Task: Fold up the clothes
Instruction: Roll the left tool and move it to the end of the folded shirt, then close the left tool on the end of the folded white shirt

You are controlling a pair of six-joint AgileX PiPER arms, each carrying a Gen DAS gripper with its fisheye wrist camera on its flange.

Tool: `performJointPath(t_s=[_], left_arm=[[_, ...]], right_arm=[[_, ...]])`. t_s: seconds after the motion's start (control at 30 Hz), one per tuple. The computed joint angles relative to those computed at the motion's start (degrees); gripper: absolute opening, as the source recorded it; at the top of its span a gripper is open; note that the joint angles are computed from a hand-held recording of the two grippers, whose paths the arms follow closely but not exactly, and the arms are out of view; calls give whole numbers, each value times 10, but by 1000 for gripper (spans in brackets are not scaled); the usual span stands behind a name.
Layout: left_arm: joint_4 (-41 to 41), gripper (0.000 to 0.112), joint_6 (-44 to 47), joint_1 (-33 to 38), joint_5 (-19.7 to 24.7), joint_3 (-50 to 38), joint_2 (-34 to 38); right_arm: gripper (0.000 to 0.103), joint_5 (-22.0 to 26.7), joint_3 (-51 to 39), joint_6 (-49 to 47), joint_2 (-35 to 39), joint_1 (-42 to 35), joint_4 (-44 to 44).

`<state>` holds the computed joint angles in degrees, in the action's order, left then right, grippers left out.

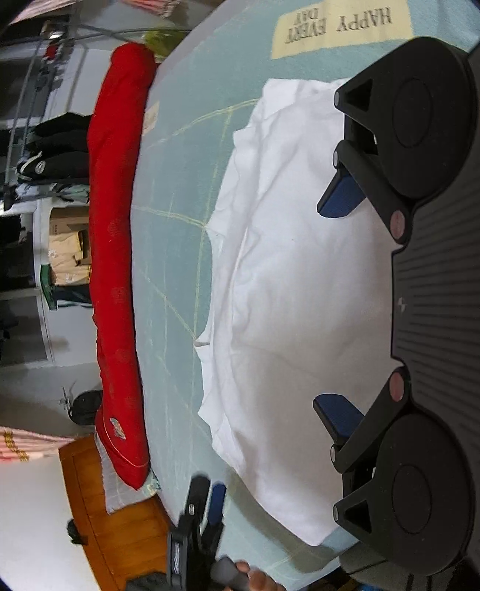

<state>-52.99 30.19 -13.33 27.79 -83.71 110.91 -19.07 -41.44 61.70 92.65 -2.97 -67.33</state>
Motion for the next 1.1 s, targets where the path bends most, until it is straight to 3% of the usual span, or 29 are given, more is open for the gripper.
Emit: performJointPath(t_s=[0.17, 0.33, 0.5, 0.77, 0.87, 1.03, 1.1], left_arm=[[-103, 94, 38, 47, 42, 37, 3], [-210, 93, 85, 75, 117, 30, 59], [-207, 94, 80, 81, 154, -31, 108], [-171, 98, 36, 85, 259, -225, 233], [-174, 98, 50, 90, 292, -214, 224], [-239, 98, 148, 113, 340, -113, 187], [-247, 98, 140, 116, 351, -128, 200]], right_arm=[[103, 4, 7, -14, -10, 6, 27], [103, 13, 16, -20, -23, 11, 30], [103, 10, 17, 5, -27, 8, 9], [103, 15, 10, 11, -24, 18, 16], [103, 13, 8, 7, -18, 20, 21], [103, 6, 6, 13, -11, 17, 11], [103, 4, 2, 25, -6, 13, 2]])
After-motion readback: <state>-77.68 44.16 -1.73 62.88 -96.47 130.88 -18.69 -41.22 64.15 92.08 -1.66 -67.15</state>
